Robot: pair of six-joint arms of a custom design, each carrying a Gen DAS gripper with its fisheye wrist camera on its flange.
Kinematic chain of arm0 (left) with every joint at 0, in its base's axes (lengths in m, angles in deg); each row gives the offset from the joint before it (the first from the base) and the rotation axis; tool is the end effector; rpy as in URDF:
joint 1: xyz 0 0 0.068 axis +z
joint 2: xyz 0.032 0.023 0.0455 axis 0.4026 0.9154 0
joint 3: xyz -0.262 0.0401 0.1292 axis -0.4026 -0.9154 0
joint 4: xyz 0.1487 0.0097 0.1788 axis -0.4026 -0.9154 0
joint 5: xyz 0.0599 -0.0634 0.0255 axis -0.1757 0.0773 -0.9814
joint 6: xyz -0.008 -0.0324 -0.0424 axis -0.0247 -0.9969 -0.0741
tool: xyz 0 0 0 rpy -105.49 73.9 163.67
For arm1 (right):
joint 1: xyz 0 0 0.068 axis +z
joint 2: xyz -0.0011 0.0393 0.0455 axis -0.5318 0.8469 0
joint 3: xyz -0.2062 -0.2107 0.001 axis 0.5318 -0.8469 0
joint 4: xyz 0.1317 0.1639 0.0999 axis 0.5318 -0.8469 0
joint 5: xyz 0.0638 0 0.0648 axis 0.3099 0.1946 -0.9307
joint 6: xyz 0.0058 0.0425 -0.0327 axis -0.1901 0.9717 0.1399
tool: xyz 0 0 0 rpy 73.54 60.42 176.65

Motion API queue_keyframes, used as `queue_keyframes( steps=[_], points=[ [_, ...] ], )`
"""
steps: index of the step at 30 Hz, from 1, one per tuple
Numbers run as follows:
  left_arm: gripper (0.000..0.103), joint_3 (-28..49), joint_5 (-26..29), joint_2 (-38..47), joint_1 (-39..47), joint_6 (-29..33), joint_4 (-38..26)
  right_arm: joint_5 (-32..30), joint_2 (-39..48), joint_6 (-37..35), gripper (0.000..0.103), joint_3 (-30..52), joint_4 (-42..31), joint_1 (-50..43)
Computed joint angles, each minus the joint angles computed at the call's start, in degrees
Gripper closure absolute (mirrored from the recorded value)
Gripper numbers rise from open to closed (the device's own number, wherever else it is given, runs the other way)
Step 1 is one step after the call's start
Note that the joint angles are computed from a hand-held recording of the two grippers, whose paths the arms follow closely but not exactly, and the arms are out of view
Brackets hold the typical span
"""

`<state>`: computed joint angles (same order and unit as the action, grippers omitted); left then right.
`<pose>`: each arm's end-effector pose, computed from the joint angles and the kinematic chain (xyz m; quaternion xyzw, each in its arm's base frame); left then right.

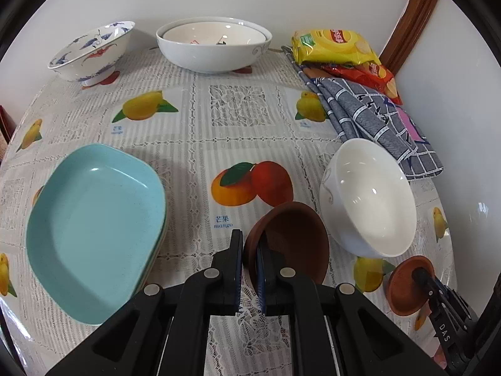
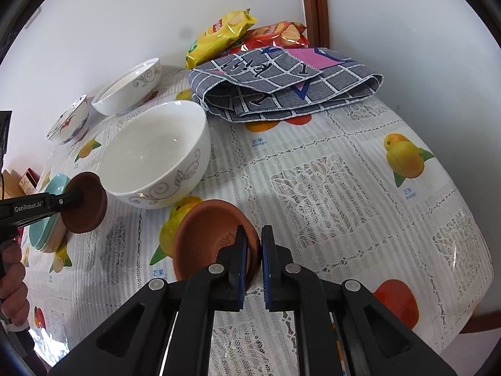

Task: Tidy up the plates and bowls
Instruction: 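Close the left tool on its brown bowl rim while the right tool grasps the other brown bowl, then lower the right tool's brown bowl into the white bowl while the left tool holds its brown bowl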

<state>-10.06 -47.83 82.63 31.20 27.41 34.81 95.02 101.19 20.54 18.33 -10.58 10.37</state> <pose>0.3251 0.0306 0.1431 0.1541 0.9572 -0.1148 0.2165 0.1830 0.1453 0.1094 0.2567 0.9251 -0.0062 0.2797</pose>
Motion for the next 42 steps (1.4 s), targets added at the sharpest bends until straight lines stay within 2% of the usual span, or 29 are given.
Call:
queue_keyframes(
  steps=[12,23,29,42],
  points=[
    [0.095,1.0,3.5,-5.0,3.1,2.5,-5.0,4.1,-5.9,3.0,0.094,4.6,-11.4,3.3],
    [0.095,3.9,5.9,-7.2,6.5,3.9,-9.2,7.3,-8.7,1.3,0.094,11.8,-19.4,3.9],
    [0.095,6.0,6.7,-7.1,8.2,4.6,-11.0,8.2,-8.0,0.4,0.094,15.6,-21.8,3.5],
    [0.095,9.7,6.8,-4.8,10.1,5.2,-12.5,6.9,-4.5,-3.0,0.094,20.7,-20.5,1.2]
  ],
)
